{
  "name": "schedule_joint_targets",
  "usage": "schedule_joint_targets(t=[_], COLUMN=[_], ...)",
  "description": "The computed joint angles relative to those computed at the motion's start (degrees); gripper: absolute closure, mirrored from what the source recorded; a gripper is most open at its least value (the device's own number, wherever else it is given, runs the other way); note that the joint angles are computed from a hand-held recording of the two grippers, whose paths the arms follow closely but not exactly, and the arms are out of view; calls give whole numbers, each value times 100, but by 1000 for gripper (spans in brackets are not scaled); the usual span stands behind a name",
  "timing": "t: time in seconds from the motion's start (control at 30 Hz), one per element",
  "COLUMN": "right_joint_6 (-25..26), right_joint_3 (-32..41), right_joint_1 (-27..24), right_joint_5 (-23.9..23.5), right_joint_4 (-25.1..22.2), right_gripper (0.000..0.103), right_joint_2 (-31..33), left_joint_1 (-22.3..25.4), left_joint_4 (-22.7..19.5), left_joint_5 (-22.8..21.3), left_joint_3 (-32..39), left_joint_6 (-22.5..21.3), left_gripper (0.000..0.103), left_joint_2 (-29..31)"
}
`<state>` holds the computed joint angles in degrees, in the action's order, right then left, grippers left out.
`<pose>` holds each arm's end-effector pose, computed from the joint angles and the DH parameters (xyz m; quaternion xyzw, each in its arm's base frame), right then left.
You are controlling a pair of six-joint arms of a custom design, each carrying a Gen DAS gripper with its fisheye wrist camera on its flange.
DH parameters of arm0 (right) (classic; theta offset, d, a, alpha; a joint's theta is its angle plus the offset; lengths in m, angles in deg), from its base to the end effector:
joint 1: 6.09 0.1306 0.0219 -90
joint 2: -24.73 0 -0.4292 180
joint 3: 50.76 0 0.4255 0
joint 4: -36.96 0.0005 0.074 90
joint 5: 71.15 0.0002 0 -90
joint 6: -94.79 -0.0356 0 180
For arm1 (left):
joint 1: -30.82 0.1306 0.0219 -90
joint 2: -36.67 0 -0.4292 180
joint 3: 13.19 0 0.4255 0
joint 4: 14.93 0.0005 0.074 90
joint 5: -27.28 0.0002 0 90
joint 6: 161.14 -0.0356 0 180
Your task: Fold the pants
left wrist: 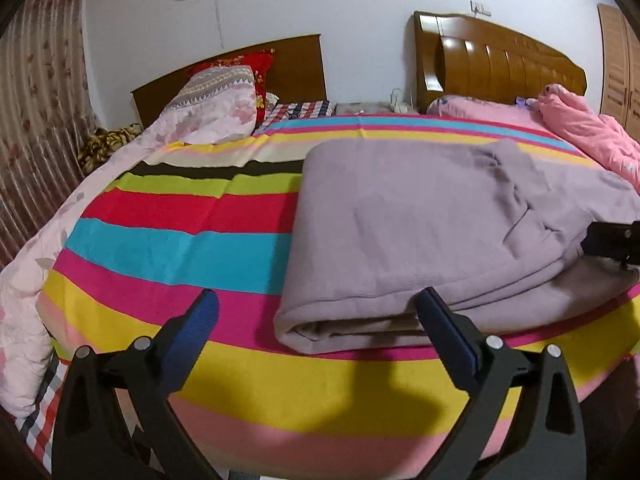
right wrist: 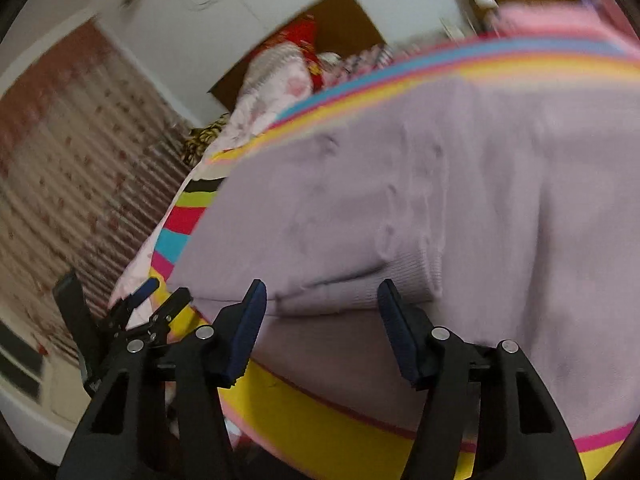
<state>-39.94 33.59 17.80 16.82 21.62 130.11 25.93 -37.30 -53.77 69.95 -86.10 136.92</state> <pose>0.5675 0.2522 0.3266 0.1535 0.8791 0.2673 0.3636 0.5864 -0.0562 0.3582 0.1882 0.8824 -0.0330 0.4300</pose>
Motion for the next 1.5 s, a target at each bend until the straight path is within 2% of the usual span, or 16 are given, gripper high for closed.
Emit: schedule_joint_targets(t=[0.1, 0.3, 0.37, 0.4, 0.43, 0.63, 0.8, 0.9, 0.97, 1.07, 1.1, 1.13, 1.2, 1.3, 1.4, 1.5], right_joint_6=[-274, -156, -346, -467, -498, 433, -133, -396, -160, 267, 260, 225, 112, 200, 50, 217], right_joint_3=[-66, 288, 410, 420, 416, 444, 254, -14, 111, 400, 376, 292, 70, 173, 410, 748], right_joint_1=[-43, -75, -110, -120, -127, 153, 17, -41, -44, -21, -28, -46, -84, -147, -267, -276], right_joint_5=[-62, 72, 44, 76, 79, 877, 664, 439, 421, 461, 495, 467, 541, 494, -102, -280], right_joint_4=[231, -20, -223, -236, -212, 39, -430, -91, -211, -852, -949, -930, -767, -1046, -1196, -1561], right_gripper=[54, 56, 76, 91, 94, 95, 95, 96, 95, 82, 67, 41, 27, 30, 37, 40], right_joint_2=[-2, 161, 281, 301, 294, -89, 64, 61, 46, 47, -11, -90, -265, -219, 26, 247], left_joint_1=[-40, 27, 37, 46, 39, 116, 175, 165, 155, 147, 150, 160, 188, 224, 254, 250], left_joint_4=[-7, -35, 28, 69, 85, 252, 98, 60, 78, 112, 125, 125, 93, 49, 15, 66], left_joint_5=[44, 273, 224, 189, 154, -11, -14, -54, -105, -218, -239, -243, -187, -50, 46, -14], left_joint_3=[89, 150, 70, 18, 5, -90, 49, 72, 62, 31, 20, 8, 15, 29, 68, 43], left_joint_6=[128, 366, 321, 281, 269, 319, 508, 476, 404, 311, 312, 338, 406, 597, 737, 719], left_gripper=[3, 2, 2, 2, 2, 2, 2, 2, 2, 2, 2, 2, 2, 2, 2, 2], left_joint_2=[160, 309, 265, 233, 211, 151, 279, 292, 278, 246, 240, 237, 257, 300, 326, 289])
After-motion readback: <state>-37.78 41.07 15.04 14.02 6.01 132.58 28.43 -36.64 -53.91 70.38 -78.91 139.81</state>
